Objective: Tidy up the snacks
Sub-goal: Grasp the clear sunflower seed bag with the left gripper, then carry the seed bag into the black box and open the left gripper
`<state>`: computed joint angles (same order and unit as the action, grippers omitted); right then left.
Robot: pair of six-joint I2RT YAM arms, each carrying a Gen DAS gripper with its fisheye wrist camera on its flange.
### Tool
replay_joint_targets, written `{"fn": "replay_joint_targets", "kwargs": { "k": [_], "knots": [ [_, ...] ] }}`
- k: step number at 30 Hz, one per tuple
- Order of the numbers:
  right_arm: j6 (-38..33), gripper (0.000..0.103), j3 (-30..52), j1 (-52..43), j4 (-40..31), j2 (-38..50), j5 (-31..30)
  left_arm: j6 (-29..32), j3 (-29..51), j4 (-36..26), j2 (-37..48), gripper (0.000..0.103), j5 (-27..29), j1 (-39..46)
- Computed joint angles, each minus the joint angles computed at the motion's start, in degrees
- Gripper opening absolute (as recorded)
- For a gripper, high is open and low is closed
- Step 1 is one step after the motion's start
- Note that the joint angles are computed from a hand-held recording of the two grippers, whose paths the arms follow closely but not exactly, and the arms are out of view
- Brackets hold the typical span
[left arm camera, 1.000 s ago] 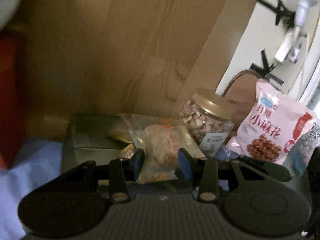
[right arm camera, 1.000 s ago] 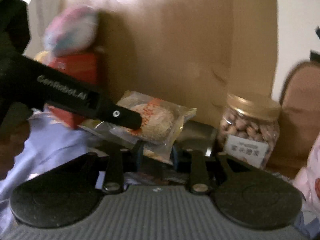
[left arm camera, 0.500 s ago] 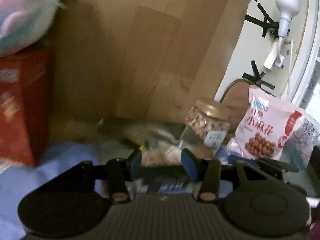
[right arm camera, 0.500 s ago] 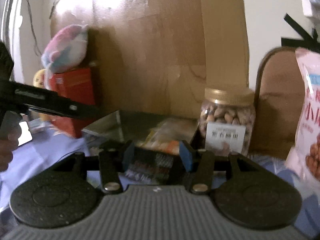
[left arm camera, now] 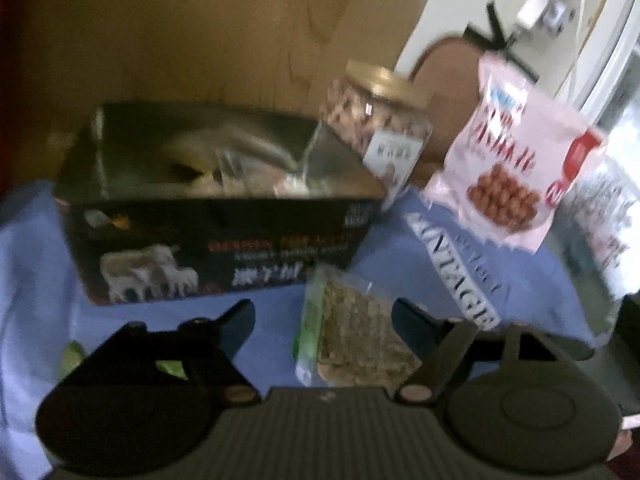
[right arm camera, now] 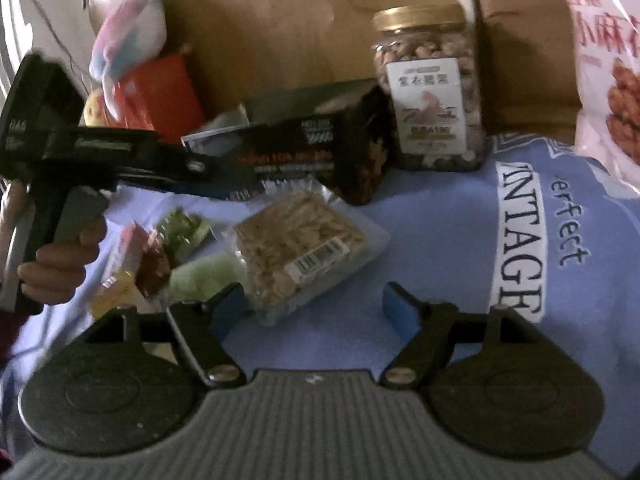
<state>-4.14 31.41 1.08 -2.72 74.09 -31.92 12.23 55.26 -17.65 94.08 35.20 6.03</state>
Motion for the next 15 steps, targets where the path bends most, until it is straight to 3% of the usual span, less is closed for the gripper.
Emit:
{"fn": "replay_joint_targets", "kwargs": {
  "k": [1,4,7,15],
  "knots": [
    [0.4,0.077,-0.6,0.7,1.1,-0.1,0.3,0.3,0.6,-1.0,1.0,0.058,0.2,-0.4],
    [0.5,0.05,-2.6,1.9,2.9,-1.2,-0.5,1.6,0.3,-2.6,1.9,0.034,1.9,-0.7],
    [-0.3,0.04,-4.6,2.2,3.1,-4.2,-0.1,1.9,-2.1,-1.1,-1.0,0.03,1.1,-0.7],
    [-1.9,0.038,-10.2,4.8,7.8,-14.3,2.4,1.6,-6.8,-0.4,-10.9,0.03,5.4,4.0]
  ]
}}
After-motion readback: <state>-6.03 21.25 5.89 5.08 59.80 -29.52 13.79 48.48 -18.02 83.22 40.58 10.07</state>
